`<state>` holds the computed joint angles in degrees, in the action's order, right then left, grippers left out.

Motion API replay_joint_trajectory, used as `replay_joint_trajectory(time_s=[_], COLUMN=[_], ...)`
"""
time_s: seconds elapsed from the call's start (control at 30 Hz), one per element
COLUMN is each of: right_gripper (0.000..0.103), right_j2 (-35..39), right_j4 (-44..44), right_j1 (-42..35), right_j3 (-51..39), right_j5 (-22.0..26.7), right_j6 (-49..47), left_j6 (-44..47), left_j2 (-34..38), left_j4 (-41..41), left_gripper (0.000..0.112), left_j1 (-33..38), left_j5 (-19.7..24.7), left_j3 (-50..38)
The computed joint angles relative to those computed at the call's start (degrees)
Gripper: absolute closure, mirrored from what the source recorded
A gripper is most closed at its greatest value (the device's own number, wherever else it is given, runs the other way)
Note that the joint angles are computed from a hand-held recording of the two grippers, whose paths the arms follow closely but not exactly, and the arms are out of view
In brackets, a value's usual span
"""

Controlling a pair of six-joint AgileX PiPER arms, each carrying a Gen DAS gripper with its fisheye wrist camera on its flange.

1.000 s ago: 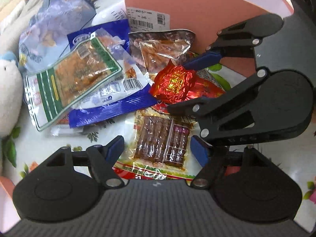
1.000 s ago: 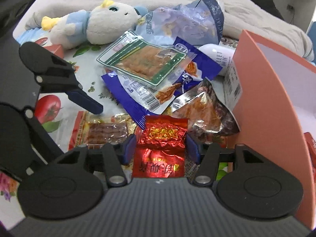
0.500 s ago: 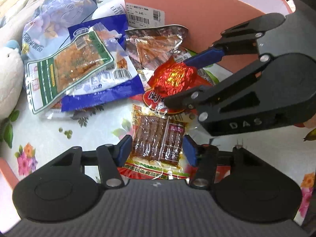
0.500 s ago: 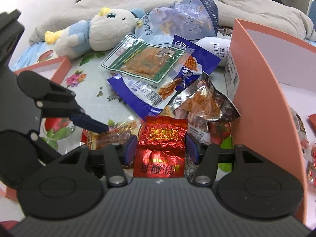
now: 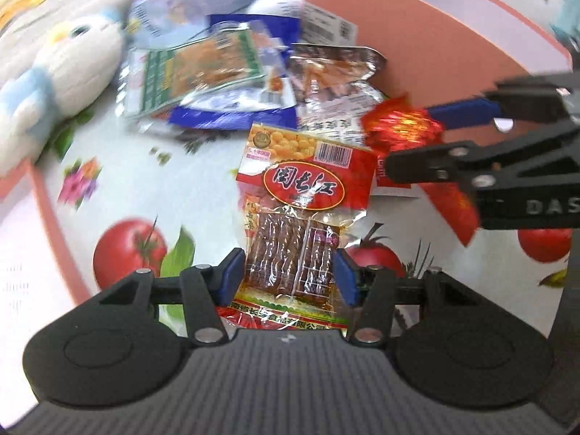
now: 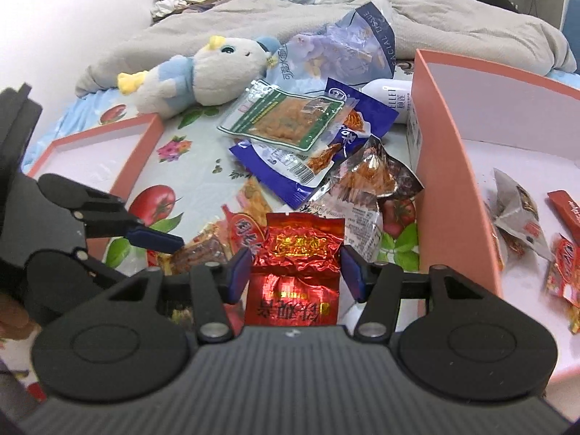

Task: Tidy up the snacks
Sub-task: 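Lift the sausage packet with the left tool while the right tool lifts the red foil packet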

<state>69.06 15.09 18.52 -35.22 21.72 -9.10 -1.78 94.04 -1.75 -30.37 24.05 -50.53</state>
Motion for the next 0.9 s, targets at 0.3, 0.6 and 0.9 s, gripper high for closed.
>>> replay_joint_trajectory(time_s=[0.3, 0.6, 0.9], right_gripper=[0.047, 0.047, 0.047], right_j2=[-7.5, -11.8, -13.6], right_j4=[-0.4, 1.7, 6.0], right_j1=[-0.3, -1.6, -4.5], right_j3=[2.5, 4.1, 2.5], right_j5=[5.3, 9.2, 13.2], right_j6=[0.3, -1.7, -6.6], left_j6=[-29.2, -58.5, -70.1], left_j2=[-9.1, -14.7, -18.4], left_j4=[12.4, 28.2, 31.9], left_gripper=[0.054, 0.054, 0.054], left_j1=[-2.7, -7.2, -11.0], left_j5=[-1.9, 1.8, 6.9], left_j3=[7.6, 9.0, 7.3])
